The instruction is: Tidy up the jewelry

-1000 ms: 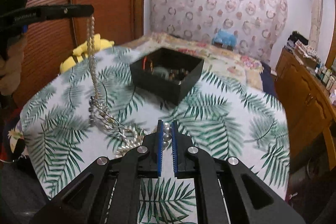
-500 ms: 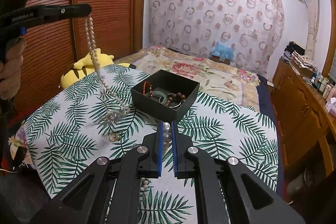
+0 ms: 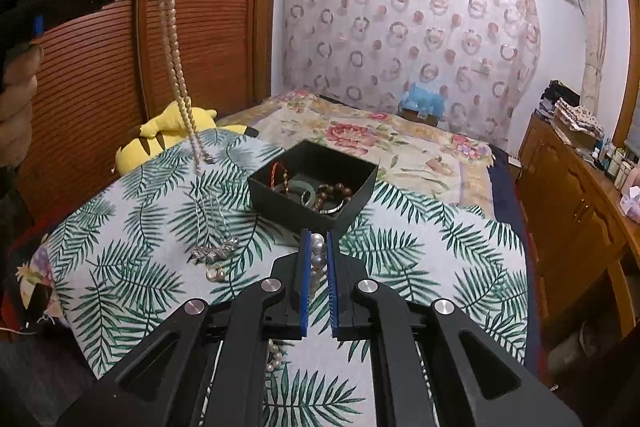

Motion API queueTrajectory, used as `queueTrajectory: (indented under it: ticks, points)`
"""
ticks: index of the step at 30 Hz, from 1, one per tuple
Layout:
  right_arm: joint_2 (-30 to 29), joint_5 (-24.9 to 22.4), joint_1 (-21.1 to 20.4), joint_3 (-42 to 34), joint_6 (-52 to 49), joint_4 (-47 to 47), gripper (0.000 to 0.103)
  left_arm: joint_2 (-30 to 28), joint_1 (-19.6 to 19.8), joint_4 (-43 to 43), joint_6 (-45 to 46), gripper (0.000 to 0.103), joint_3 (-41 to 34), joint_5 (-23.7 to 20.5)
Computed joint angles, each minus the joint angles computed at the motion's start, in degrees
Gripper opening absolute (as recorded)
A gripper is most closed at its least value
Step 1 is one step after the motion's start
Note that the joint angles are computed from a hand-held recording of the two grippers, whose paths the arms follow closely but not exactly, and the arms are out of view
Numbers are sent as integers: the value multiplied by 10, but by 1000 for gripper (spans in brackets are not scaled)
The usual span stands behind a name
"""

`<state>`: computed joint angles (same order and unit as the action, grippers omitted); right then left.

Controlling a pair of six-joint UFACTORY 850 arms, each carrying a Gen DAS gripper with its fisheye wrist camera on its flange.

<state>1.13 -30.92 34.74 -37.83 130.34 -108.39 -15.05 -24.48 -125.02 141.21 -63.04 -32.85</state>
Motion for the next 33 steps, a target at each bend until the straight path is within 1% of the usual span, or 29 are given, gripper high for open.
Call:
queueTrajectory:
  ticks: [4,10,18,26,33]
  points:
    - [12,0,-6,-5,-3,-5,8,-7,-3,0,-4,4,-15,13]
    - [24,-7,-9,-19,-32,2,8,-26,-3,13,-23,4,-33,21]
    - [29,-3,-25,-53,-72,4,8,-53,-4,57,-65,4,-67,28]
    - [18,26,-56,-101,-103,-2,8,-89,-3,119,-132,4,-127,29]
    - [-1,57,-86,-147,-121,-11,8,-138,-4,197,-217,5,-204,29]
